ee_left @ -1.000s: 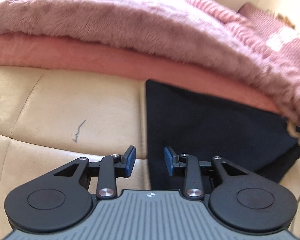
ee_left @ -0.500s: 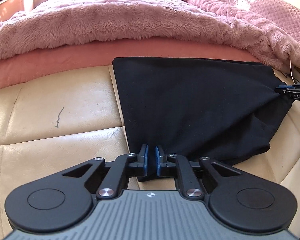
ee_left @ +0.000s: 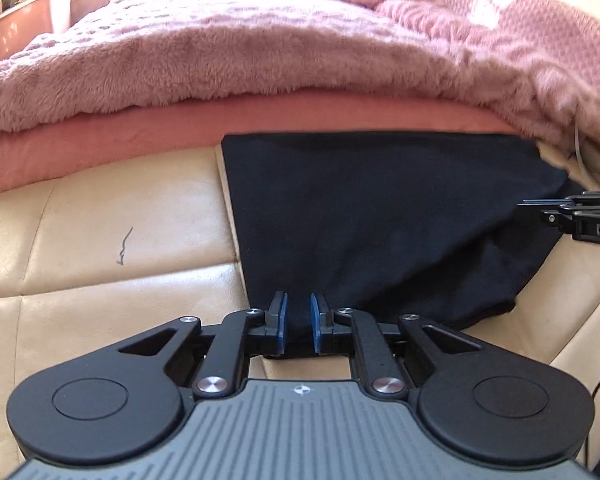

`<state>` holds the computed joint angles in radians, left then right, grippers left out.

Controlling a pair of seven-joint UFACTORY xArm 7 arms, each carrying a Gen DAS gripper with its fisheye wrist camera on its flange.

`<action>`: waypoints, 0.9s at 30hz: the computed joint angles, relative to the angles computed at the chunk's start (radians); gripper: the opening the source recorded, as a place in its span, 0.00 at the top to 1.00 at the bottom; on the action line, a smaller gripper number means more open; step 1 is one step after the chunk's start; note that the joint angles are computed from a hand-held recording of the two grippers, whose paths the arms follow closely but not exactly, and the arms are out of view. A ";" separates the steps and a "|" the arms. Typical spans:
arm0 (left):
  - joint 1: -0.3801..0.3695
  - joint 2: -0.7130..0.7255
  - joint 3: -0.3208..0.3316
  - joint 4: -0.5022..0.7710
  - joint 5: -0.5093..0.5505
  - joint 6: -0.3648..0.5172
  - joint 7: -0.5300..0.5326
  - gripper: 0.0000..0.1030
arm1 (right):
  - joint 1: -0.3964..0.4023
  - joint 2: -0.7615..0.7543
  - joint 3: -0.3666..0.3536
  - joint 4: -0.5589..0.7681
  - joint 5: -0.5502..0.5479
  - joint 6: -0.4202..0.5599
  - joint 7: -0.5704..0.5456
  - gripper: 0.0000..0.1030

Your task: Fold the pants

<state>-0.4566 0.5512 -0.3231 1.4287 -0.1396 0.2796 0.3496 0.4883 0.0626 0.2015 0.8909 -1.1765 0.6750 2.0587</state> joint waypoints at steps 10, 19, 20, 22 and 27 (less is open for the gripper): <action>0.007 0.012 0.005 0.009 -0.009 0.023 -0.043 0.87 | 0.131 0.151 -0.014 0.091 0.058 0.079 0.093 0.97; 0.098 0.058 -0.050 0.086 -0.183 0.006 -0.120 0.57 | 0.167 0.161 -0.029 0.073 0.014 0.086 0.165 0.97; 0.111 0.085 -0.060 0.126 -0.203 0.039 -0.134 0.57 | 0.166 0.159 -0.027 0.075 0.020 0.085 0.162 0.97; 0.135 0.138 -0.086 0.199 -0.252 0.106 -0.149 0.57 | 0.161 0.157 -0.025 0.079 0.033 0.084 0.136 0.97; 0.147 0.227 -0.112 0.305 -0.356 0.200 -0.157 0.58 | 0.154 0.147 -0.029 0.069 0.032 0.066 0.130 0.97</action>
